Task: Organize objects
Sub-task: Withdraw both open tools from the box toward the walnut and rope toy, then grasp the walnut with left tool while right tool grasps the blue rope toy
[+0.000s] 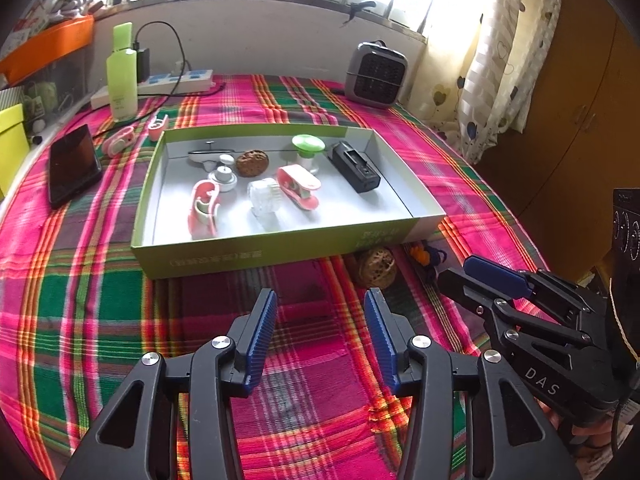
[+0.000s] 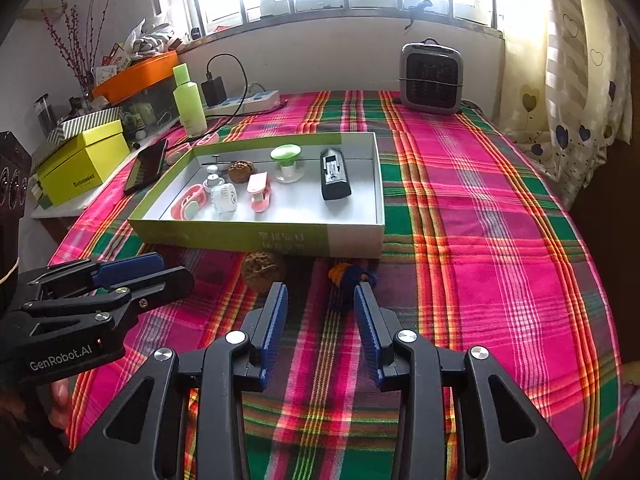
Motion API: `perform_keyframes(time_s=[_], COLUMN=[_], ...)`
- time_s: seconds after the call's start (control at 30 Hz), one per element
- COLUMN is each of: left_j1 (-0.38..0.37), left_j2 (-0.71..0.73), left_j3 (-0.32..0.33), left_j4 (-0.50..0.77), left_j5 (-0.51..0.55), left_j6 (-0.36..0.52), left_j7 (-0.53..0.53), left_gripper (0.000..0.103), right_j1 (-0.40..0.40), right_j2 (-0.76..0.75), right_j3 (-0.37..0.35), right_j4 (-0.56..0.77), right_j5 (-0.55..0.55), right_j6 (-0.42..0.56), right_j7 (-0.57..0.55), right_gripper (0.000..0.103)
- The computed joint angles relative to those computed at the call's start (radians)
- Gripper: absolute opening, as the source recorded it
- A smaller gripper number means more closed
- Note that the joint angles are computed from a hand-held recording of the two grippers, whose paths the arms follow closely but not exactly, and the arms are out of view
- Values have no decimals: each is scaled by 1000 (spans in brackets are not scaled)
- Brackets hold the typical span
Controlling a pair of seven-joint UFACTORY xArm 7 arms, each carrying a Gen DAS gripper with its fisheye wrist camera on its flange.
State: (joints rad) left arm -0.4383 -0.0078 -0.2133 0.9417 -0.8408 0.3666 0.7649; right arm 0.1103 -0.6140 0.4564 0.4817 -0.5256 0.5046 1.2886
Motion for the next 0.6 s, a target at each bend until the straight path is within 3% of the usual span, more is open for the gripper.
perform_keyframes(time_s=[0.33, 0.6], left_j1=[-6, -17], left_j2=[45, 89], left_j3=[-25, -51], left_j4=[41, 73], left_j5=[16, 98], left_j6=[26, 6], left_j7=[-4, -68], left_gripper=[48, 49], right_j1=[21, 21], right_j2=[-62, -102], right_j3=[-32, -48], right_j4=[-59, -95], right_j5=[43, 81], right_j6=[18, 14], right_j7=[-23, -53], right_gripper=[40, 40])
